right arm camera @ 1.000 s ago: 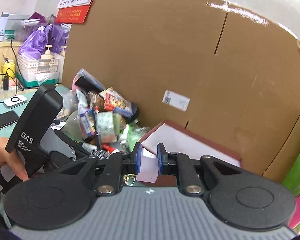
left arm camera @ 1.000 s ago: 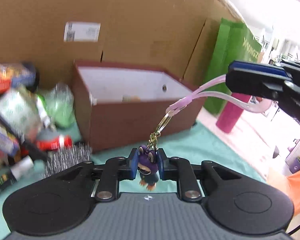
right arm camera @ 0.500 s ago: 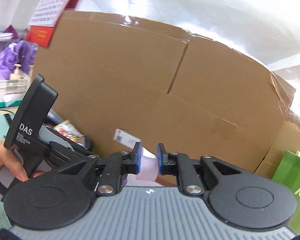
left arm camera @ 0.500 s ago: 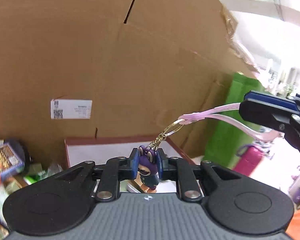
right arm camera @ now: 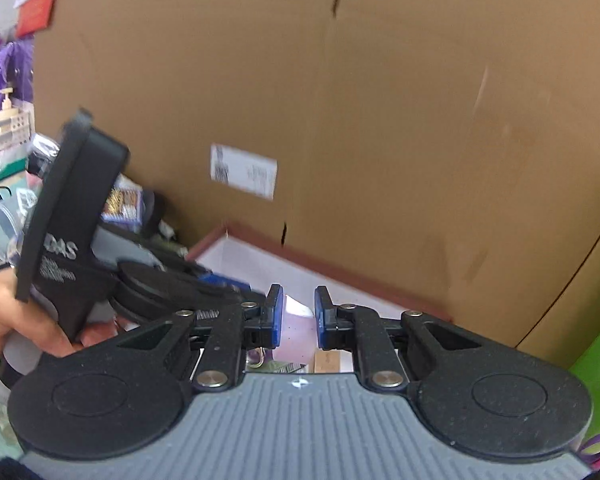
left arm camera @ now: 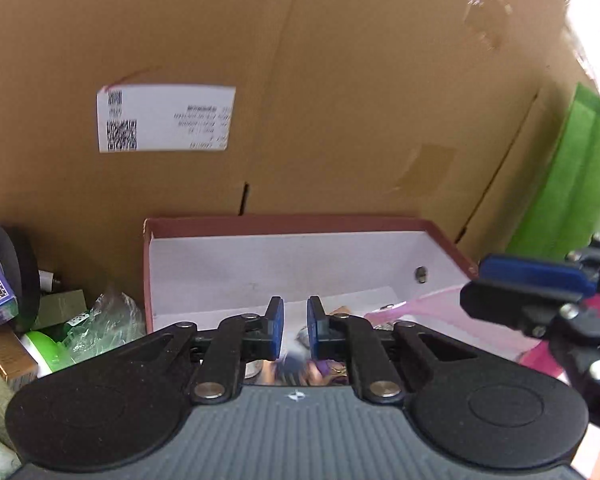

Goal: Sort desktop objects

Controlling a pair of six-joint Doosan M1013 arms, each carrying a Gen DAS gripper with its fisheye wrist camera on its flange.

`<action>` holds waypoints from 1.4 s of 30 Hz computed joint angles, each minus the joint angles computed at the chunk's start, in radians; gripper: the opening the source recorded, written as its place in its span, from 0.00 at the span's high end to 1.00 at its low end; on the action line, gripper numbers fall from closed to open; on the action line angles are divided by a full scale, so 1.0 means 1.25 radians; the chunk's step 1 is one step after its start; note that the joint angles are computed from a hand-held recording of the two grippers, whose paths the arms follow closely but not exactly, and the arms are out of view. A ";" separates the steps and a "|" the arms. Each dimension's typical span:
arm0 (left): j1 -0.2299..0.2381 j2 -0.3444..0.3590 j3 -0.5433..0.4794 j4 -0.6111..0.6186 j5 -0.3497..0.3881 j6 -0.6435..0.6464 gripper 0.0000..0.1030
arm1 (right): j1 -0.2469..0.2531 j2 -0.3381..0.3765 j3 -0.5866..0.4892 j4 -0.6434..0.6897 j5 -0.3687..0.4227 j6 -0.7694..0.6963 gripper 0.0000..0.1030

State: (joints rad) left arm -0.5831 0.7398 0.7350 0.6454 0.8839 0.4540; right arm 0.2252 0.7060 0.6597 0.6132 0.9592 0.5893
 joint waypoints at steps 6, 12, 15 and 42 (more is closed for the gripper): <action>0.004 -0.002 0.011 -0.014 -0.015 0.007 0.89 | 0.001 0.036 -0.038 -0.057 0.009 0.061 0.86; 0.005 0.010 -0.016 -0.044 -0.007 0.051 0.89 | 0.003 0.072 -0.090 -0.100 0.016 0.123 0.86; 0.006 0.019 -0.032 -0.069 -0.001 0.086 0.89 | 0.003 0.091 -0.118 -0.125 0.015 0.158 0.90; -0.054 -0.015 0.014 0.149 0.074 -0.044 0.03 | -0.014 -0.047 0.155 -0.089 -0.170 0.174 0.12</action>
